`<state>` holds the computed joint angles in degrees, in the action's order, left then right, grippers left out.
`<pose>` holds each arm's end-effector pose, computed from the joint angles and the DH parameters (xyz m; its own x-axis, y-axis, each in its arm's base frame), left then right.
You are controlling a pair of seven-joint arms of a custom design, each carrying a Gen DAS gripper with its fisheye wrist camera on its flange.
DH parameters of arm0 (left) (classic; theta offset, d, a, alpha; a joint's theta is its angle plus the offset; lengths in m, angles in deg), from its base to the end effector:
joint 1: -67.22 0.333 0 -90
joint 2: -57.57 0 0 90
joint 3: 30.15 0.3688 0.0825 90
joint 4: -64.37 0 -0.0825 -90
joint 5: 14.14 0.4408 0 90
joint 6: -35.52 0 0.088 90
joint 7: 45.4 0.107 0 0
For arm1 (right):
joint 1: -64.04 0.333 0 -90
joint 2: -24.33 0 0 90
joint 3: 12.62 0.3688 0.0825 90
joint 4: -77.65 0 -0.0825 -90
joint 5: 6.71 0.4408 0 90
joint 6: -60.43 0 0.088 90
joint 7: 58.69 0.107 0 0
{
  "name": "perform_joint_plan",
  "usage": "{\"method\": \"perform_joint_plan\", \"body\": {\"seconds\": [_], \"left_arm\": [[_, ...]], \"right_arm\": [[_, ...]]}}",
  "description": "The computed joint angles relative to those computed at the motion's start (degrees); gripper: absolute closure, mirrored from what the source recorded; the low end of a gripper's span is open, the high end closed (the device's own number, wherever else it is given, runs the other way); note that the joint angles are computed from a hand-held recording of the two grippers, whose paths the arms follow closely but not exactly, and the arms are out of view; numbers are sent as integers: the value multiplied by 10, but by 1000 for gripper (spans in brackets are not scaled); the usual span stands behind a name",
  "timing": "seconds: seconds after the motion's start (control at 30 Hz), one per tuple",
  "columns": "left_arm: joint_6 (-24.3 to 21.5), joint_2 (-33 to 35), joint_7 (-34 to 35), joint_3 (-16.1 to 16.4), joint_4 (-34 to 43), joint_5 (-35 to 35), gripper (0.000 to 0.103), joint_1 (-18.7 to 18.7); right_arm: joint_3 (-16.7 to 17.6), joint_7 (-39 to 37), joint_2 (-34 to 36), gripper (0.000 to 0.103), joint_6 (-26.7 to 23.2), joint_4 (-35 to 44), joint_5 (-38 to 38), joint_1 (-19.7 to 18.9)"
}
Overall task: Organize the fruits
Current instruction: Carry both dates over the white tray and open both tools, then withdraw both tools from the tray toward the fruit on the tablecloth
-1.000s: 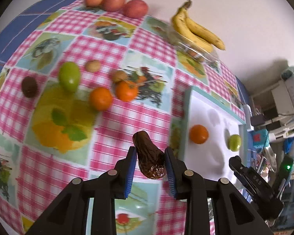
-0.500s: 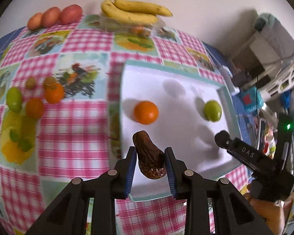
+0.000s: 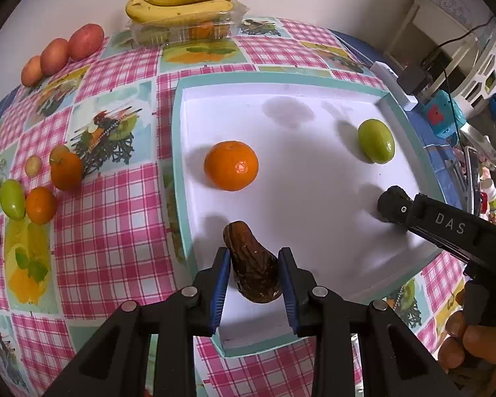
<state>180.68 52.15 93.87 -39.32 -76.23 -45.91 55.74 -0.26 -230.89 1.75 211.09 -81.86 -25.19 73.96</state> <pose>0.4892 -0.1782 0.3616 -0.7198 -0.6746 0.1637 -0.6842 0.6497 -0.3312 0.3747 0.1565 0.3516 -0.8377 -0.5027 -0.2135 -0.4456 0.8550 -0.2652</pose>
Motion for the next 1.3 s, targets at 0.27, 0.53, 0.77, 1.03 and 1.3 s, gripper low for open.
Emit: {"method": "perform_joint_plan", "body": {"seconds": [0.27,0.53,0.77,1.03,1.3], "left_arm": [[-19,2,-13,-1,9,11,69,4],[-15,-7,0,1,6,6,39,-1],[0,-16,20,6,5,-12,22,-3],[67,-10,1,9,4,-28,0,1],[193,17,-133,15,18,43,0,39]], "right_arm": [[3,12,1,44,6,-3,-2,-3],[-6,-3,7,33,2,3,5,2],[-1,3,1,27,-13,6,-2,-2],[13,34,-13,7,-37,9,-37,-11],[23,61,-21,7,-59,16,-80,-15]]}}
